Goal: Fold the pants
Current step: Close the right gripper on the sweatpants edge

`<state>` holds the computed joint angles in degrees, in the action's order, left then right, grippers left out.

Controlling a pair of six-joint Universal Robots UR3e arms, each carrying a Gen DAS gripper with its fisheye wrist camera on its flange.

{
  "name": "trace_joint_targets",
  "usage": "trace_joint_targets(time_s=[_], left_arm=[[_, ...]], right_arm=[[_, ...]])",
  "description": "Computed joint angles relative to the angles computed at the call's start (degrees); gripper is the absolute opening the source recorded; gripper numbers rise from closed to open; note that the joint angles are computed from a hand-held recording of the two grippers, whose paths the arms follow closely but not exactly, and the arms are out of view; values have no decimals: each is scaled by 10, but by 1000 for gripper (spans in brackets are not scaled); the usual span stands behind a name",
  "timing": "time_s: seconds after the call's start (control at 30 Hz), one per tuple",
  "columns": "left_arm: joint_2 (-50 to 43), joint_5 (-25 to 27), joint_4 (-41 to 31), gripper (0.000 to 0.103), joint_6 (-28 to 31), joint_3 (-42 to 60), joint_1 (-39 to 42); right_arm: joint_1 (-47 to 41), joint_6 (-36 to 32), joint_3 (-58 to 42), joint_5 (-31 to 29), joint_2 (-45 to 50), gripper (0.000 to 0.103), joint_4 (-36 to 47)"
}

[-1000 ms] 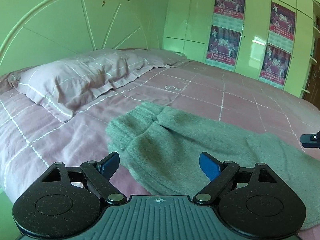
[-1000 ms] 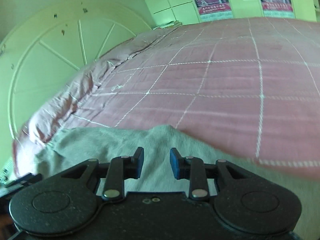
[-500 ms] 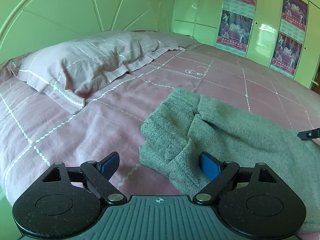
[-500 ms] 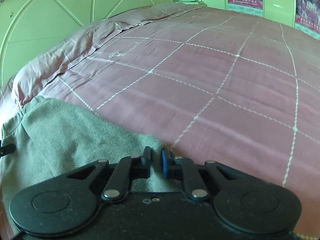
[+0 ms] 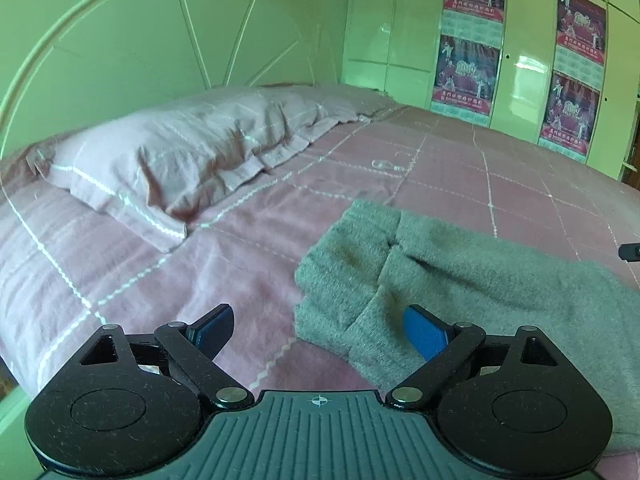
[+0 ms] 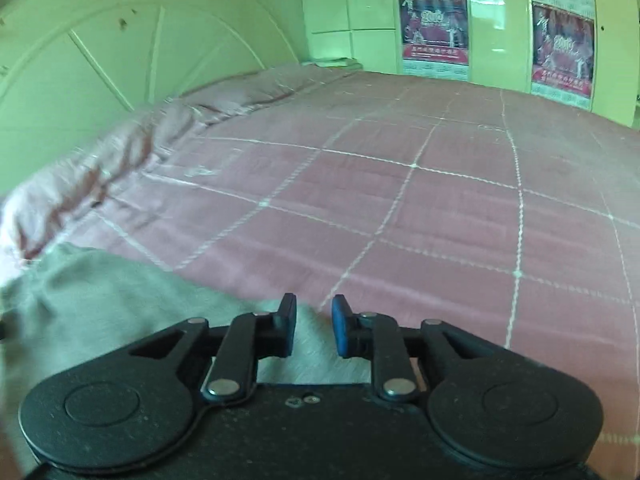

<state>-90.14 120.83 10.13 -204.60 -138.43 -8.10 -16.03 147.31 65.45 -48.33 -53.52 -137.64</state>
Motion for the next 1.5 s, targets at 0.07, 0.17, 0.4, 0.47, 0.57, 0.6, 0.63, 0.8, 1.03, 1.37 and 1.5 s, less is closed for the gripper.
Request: trace_joint_targets(time_s=[0.07, 0.17, 0.4, 0.47, 0.57, 0.6, 0.63, 0.8, 1.03, 1.37, 1.5], left_arm=[[-15, 18, 20, 91, 20, 18, -38], [-64, 13, 16, 92, 61, 67, -81], [-73, 49, -106, 98, 32, 125, -134], [-71, 71, -99, 98, 24, 131, -161], [-100, 79, -89, 98, 32, 160, -193], [-116, 75, -81, 98, 35, 171, -201], [-130, 71, -84, 98, 35, 184, -208], [-196, 45, -126, 99, 11, 244, -225], [-202, 42, -137, 103, -6, 247, -227], [-202, 26, -148, 103, 9, 255, -213], [-201, 19, -142, 103, 16, 250, -206]], right_arm=[[-33, -67, 120, 41, -86, 13, 16], [-59, -228, 235, 51, -173, 9, 122], [-222, -154, 334, 122, -260, 11, 121], [-325, -146, 356, 175, -278, 11, 151], [-491, -112, 358, 230, -256, 12, 192], [-540, -72, 357, 241, -236, 10, 172], [-583, -17, 358, 248, -210, 9, 129], [-677, 144, 278, 223, -91, 9, 76], [-652, 238, 245, 225, -5, 22, 11], [-651, 136, 248, 245, -35, 0, -19], [-650, 125, 203, 217, 7, 0, 60]])
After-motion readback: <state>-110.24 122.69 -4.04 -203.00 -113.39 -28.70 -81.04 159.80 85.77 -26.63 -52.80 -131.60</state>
